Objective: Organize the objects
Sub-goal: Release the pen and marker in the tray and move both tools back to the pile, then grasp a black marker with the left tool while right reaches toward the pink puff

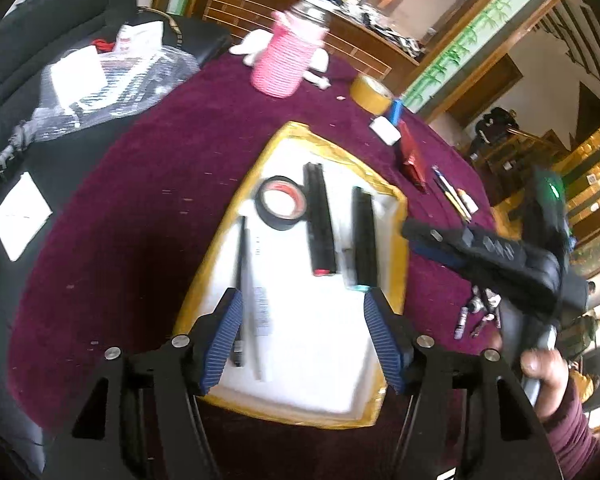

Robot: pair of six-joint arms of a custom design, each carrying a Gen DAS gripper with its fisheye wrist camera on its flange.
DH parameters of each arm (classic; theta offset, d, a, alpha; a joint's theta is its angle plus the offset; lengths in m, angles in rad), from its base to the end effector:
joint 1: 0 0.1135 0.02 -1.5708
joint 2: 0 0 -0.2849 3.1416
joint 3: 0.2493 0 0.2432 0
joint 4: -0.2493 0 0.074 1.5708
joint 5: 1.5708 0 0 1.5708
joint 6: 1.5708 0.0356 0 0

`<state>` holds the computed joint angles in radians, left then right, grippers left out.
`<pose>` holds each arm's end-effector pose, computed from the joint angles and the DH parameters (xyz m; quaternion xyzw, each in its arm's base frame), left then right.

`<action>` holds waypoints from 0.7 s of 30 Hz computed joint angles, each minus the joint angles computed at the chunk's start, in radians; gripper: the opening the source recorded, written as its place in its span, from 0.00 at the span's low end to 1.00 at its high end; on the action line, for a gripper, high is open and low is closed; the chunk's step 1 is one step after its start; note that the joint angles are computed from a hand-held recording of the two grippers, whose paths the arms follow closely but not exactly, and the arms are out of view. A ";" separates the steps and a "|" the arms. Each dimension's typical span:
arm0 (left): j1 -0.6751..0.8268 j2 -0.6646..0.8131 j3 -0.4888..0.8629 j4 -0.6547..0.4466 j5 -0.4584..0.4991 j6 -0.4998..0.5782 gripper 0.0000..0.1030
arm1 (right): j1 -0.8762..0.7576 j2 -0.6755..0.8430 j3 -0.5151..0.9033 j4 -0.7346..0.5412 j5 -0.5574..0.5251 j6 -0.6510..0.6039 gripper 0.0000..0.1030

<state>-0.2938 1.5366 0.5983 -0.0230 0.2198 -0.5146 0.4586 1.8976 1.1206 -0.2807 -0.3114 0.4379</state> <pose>0.2468 -0.0828 0.1545 -0.0717 0.9460 -0.2135 0.2331 0.3310 0.1756 0.1669 -0.0492 0.9551 0.2438 0.1609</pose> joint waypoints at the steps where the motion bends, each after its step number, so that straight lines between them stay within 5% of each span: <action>1: -0.019 0.014 0.014 0.004 0.004 -0.010 0.55 | -0.024 -0.040 -0.039 -0.006 0.018 -0.012 0.46; 7: -0.192 0.088 0.110 0.012 -0.012 -0.067 0.55 | -0.312 -0.287 -0.314 -0.052 0.021 -0.150 0.46; 11: -0.347 0.142 0.200 -0.028 -0.065 -0.111 0.55 | -0.655 -0.396 -0.418 -0.107 -0.052 -0.305 0.46; 17: -0.538 0.279 0.374 -0.107 -0.125 -0.186 0.55 | -0.949 -0.268 -0.359 -0.162 -0.080 -0.496 0.46; 21: -0.631 0.355 0.473 -0.152 -0.166 -0.234 0.55 | -0.979 -0.172 -0.288 -0.185 -0.090 -0.548 0.46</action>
<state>-0.9249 1.8914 1.0710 -0.1750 0.0539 -0.7483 -0.5204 1.7258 0.8325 -0.4658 -0.4015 -0.1104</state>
